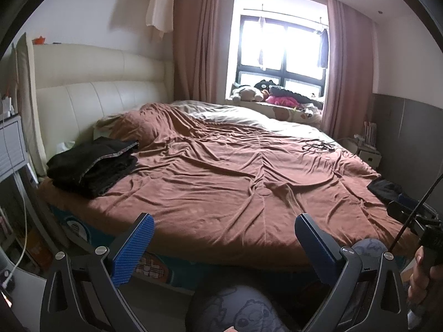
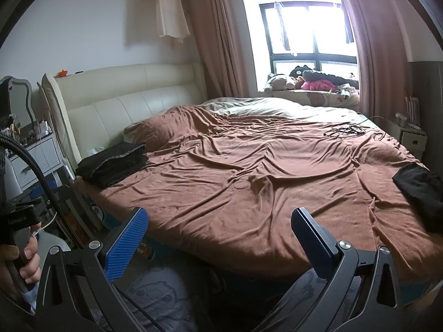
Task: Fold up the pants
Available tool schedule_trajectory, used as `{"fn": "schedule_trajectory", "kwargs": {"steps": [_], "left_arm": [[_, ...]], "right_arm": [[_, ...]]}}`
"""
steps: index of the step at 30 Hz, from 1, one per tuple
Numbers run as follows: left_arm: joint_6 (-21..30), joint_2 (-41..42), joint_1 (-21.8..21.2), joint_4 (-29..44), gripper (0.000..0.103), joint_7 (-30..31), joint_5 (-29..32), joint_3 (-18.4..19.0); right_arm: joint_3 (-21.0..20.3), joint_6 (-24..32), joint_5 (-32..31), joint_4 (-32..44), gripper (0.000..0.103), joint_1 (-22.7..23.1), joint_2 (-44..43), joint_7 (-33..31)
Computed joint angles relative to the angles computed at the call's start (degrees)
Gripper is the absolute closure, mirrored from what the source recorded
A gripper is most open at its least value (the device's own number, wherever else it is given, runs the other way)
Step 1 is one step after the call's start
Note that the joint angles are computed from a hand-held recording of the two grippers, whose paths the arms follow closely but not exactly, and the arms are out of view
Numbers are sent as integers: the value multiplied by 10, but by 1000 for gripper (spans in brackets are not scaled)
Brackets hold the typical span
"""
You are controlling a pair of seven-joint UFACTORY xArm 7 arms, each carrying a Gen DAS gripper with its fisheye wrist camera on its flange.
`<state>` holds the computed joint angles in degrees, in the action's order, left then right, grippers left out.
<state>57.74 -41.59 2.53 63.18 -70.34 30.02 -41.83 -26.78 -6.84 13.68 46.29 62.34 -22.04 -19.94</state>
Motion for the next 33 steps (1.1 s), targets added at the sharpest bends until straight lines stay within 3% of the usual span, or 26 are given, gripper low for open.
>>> {"fn": "schedule_trajectory", "kwargs": {"steps": [33], "left_arm": [[0,-13,-13,-16,1,8,-4,11]], "right_arm": [[35,5,24,-4,0,-30,-3,-10]]}}
